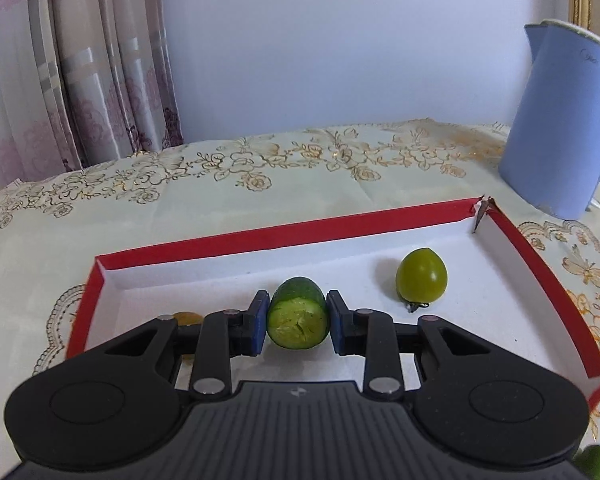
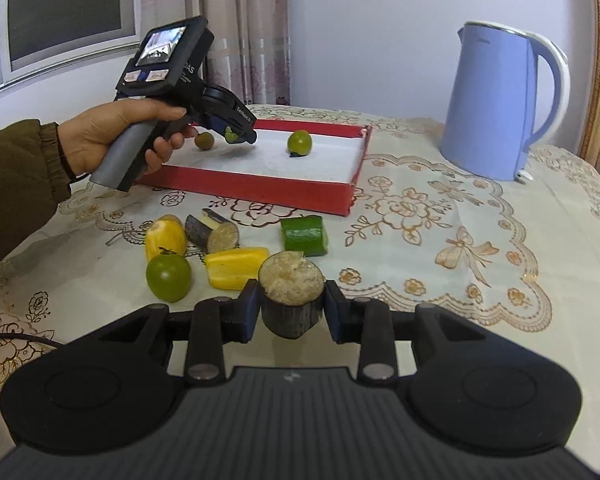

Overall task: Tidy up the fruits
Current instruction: 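Carry the cucumber chunk into the tray and open the left tool while right holds eggplant, then carry the eggplant slice into the red tray and open the right tool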

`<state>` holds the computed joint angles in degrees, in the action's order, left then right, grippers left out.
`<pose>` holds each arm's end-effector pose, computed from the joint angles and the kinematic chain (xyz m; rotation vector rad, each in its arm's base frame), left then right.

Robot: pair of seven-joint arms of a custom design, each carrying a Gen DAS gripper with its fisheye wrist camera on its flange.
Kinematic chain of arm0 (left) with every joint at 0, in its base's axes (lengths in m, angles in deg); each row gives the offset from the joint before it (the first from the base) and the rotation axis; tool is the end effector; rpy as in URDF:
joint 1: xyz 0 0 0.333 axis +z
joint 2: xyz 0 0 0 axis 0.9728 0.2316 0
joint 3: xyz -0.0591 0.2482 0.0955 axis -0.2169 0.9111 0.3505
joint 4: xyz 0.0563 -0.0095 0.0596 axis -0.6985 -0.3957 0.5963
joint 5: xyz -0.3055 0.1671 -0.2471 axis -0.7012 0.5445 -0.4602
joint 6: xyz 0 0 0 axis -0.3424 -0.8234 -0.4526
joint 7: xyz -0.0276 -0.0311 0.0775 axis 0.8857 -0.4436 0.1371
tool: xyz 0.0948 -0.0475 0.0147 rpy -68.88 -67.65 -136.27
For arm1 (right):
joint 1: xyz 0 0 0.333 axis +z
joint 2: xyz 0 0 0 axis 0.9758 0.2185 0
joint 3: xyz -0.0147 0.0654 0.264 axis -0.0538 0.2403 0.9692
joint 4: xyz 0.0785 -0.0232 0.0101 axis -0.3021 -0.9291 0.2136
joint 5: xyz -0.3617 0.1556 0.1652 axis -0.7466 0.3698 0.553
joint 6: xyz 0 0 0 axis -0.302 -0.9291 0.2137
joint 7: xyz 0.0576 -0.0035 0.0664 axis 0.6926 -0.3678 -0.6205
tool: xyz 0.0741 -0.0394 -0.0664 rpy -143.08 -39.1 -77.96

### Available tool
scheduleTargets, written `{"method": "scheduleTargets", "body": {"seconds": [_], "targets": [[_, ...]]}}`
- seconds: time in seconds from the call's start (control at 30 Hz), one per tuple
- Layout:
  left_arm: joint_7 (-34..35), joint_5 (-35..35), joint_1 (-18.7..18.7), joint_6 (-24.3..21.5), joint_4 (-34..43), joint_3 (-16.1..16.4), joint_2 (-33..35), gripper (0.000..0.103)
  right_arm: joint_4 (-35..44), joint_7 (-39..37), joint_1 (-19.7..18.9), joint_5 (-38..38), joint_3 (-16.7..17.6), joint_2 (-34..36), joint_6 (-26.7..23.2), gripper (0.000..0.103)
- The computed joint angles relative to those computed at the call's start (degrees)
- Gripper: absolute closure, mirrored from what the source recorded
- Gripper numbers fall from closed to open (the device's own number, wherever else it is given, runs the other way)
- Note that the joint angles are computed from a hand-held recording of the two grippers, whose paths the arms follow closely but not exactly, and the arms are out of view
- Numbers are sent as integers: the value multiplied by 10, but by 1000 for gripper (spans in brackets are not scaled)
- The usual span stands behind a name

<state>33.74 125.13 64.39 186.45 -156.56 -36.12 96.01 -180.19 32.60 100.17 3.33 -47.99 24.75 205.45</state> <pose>0.7032 -0.1581 0.3467 -1.7842 1.5793 -0.7067 0.4879 0.3302 0.3246 -1.9304 1.0078 -0.5647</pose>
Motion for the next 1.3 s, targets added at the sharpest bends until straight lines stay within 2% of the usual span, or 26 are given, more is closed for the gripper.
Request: {"method": "scheduleTargets", "body": {"seconds": [0.17, 0.23, 0.33, 0.37, 0.47, 0.57, 0.67, 0.73, 0.8, 0.9, 1.0, 1.1, 1.17, 1.23, 1.3], "targets": [[-12, 10, -11, -14, 24, 9, 19, 72, -1, -1, 1, 1, -1, -1, 3, 71], [-31, 31, -21, -23, 27, 20, 21, 72, 0, 14, -10, -14, 6, 0, 1, 71], [-37, 45, -19, -26, 25, 17, 20, 72, 3, 40, -25, -38, 14, 4, -1, 71], [-38, 46, -16, -22, 22, 15, 18, 68, 4, 42, -25, -39, 14, 5, -2, 71], [-84, 85, -27, -13, 14, 31, 9, 35, 7, 34, -16, -29, 6, 6, -1, 71], [-189, 189, -52, -14, -9, 58, -19, 33, 13, 46, -27, -45, 13, 7, 0, 71], [-260, 275, -65, -48, -54, 60, -69, 33, 21, 54, -33, -65, 17, 8, -1, 71], [-298, 314, -72, -90, -108, 50, -123, 33, 32, 53, -36, -75, 18, 13, -2, 71], [-313, 328, -68, -113, -166, 35, -177, 33, 49, 62, -49, -99, 26, 21, -3, 71], [-372, 372, -55, -110, -256, 12, -259, 32, 86, 45, -48, -106, 25, 38, -7, 71], [-402, 404, -42, -130, -326, -18, -319, 32, 145, 61, -85, -149, 55, 71, -18, 71], [-439, 419, -31, -150, -374, -50, -356, 32, 223, 34, -83, -139, 58, 119, -48, 71], [-447, 412, -21, -141, -394, -66, -370, 32, 287, 21, -107, -144, 89, 165, -79, 71], [-442, 399, -11, -124, -408, -79, -378, 32, 359, 3, -111, -136, 104, 215, -120, 71], [-437, 393, -3, -126, -423, -98, -389, 32, 428, -8, -71, -117, 67, 255, -153, 71]]}}
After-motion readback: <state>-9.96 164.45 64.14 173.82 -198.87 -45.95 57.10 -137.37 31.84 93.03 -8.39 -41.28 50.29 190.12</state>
